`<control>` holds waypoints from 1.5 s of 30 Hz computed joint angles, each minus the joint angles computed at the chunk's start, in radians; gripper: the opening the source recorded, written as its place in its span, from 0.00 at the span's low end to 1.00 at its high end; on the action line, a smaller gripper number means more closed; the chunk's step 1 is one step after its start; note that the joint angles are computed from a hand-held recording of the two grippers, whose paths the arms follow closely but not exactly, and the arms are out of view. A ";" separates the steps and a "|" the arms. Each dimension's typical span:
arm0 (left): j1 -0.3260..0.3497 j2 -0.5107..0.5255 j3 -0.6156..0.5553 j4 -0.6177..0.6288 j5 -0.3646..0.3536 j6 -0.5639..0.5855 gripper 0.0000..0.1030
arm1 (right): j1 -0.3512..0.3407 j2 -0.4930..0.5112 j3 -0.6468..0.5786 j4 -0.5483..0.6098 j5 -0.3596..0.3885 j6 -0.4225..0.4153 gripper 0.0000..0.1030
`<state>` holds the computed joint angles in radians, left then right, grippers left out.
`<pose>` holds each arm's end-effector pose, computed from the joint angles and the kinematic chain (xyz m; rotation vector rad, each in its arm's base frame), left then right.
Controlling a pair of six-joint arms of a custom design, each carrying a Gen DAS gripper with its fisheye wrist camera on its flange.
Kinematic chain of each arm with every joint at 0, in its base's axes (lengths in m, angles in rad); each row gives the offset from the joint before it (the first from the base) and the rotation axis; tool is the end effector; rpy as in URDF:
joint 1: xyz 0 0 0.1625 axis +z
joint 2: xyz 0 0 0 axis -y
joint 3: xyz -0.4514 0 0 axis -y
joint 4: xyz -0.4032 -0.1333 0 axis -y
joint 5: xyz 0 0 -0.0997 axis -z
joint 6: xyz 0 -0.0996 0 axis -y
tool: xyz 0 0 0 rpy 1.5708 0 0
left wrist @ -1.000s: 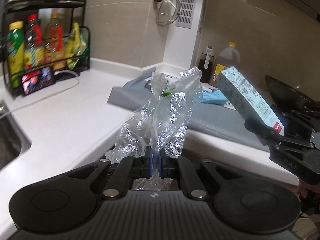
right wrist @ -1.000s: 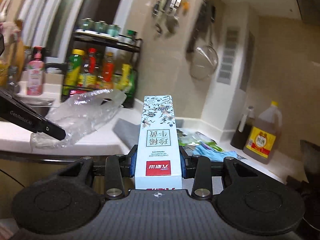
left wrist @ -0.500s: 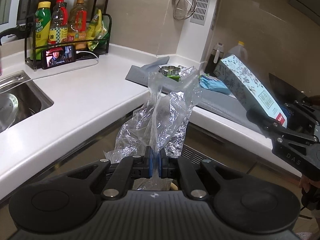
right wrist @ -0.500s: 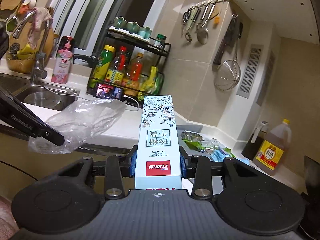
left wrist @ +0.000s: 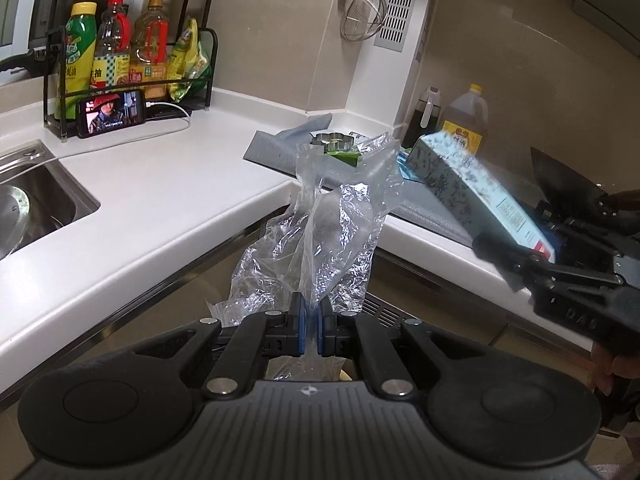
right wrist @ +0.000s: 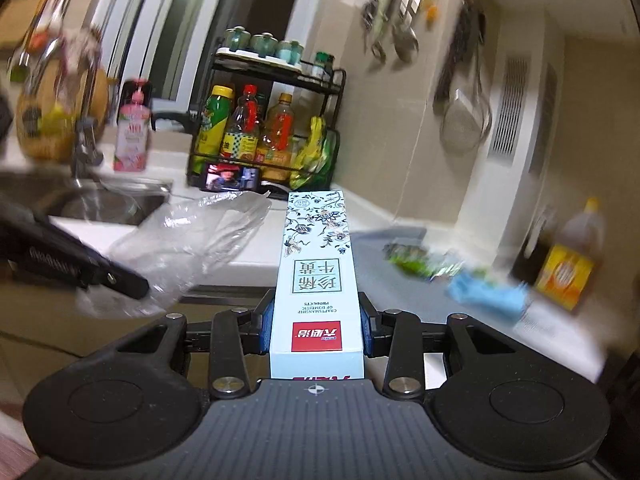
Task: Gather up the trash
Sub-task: 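Carry the plastic bag with the left gripper while the right carries the box over the bin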
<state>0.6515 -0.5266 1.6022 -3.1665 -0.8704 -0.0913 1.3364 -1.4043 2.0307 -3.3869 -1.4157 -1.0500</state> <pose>-0.4418 -0.5853 0.0181 0.8066 2.4577 -1.0546 0.0216 -0.5499 0.4272 0.9833 -1.9830 1.3005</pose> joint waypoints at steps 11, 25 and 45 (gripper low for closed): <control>0.007 0.002 -0.006 0.018 -0.007 -0.013 0.06 | -0.060 -0.046 -0.091 0.377 0.139 0.309 0.40; 0.011 0.009 -0.022 0.058 0.002 -0.037 0.06 | -0.017 0.001 -0.098 0.304 -0.026 0.259 0.40; 0.021 0.015 -0.030 0.101 -0.009 -0.059 0.06 | -0.002 0.021 -0.107 0.319 -0.059 0.232 0.40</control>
<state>0.6727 -0.5120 1.5725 -3.0659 -0.8792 -0.1507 1.3342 -1.3835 1.9236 -3.0679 -1.4745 -0.8176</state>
